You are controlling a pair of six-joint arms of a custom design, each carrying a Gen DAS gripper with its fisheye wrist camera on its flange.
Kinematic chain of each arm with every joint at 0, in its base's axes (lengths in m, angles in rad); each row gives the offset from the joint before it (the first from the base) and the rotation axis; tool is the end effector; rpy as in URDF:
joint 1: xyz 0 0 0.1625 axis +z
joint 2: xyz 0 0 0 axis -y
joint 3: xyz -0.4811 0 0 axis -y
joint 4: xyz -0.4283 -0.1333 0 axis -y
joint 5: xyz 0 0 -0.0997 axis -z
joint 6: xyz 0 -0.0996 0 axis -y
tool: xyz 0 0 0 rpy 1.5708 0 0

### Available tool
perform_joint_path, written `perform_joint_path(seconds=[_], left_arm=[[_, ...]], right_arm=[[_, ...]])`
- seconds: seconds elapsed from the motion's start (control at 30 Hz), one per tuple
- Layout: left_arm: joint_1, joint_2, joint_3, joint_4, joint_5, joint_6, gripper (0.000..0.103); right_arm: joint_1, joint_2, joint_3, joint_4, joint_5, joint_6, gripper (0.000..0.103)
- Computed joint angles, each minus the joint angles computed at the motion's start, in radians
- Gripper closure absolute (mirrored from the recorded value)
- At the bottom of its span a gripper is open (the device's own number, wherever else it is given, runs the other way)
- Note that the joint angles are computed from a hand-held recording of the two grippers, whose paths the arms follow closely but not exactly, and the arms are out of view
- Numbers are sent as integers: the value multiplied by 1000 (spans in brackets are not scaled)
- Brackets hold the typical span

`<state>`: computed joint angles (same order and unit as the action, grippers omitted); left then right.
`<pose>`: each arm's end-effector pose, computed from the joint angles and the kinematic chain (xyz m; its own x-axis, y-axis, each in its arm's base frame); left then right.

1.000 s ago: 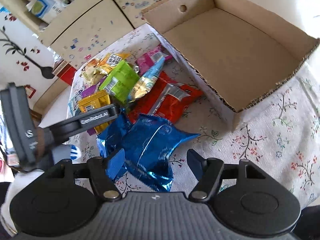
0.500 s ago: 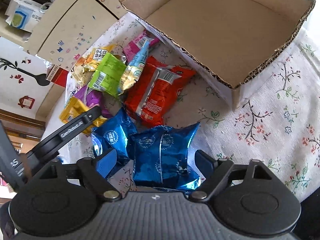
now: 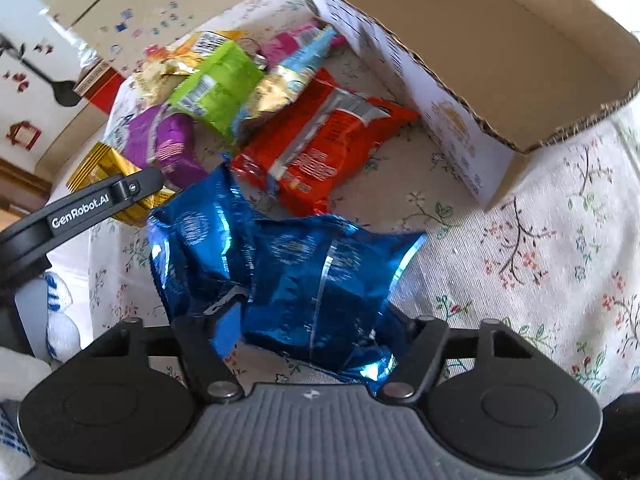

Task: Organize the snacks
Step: 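Carry both packets into the cardboard box and open both grippers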

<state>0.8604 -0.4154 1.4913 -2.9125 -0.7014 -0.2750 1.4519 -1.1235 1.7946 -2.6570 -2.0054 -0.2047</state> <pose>-0.3347 -0.7102 -0.0561 -0.7676 0.0600 -0.6381 0.4372 0.7770 -0.4530 0.0111 -0.6773 0.2875 -0.8842 0.0857 0.4592 -0.0727 0.9458 -0.3165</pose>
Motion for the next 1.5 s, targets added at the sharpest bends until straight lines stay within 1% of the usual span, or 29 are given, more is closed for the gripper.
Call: perform_joint_path(seconds=[0.13, 0.3, 0.4, 0.53, 0.77, 1.0, 1.13, 1.23, 1.33, 1.5], left_arm=[[-8, -9, 19, -36, 16, 24, 46], [-19, -20, 43, -76, 28, 44, 46], [-27, -24, 55, -98, 31, 52, 46], [-39, -20, 60, -127, 48, 85, 46], [-58, -3, 48, -197, 68, 157, 46], [-74, 20, 14, -252, 68, 238, 46], [-72, 25, -29, -225, 20, 256, 46], [-69, 36, -71, -201, -13, 278, 46], [-66, 51, -122, -184, -48, 310, 46], [-62, 93, -219, -144, -124, 359, 46]], right_arm=[[2, -12, 17, -52, 17, -59, 33], [-2, -34, 34, -116, 85, -113, 33], [0, -40, 42, -159, 107, -135, 33], [-1, -41, 40, -176, 136, -146, 33], [8, -32, 45, -227, 160, -191, 33], [14, -32, 31, -272, 156, -230, 33], [18, -27, -9, -278, 149, -222, 33], [19, -24, -42, -304, 151, -223, 33], [17, -13, -77, -347, 133, -233, 33], [1, 9, -134, -374, 95, -196, 33]])
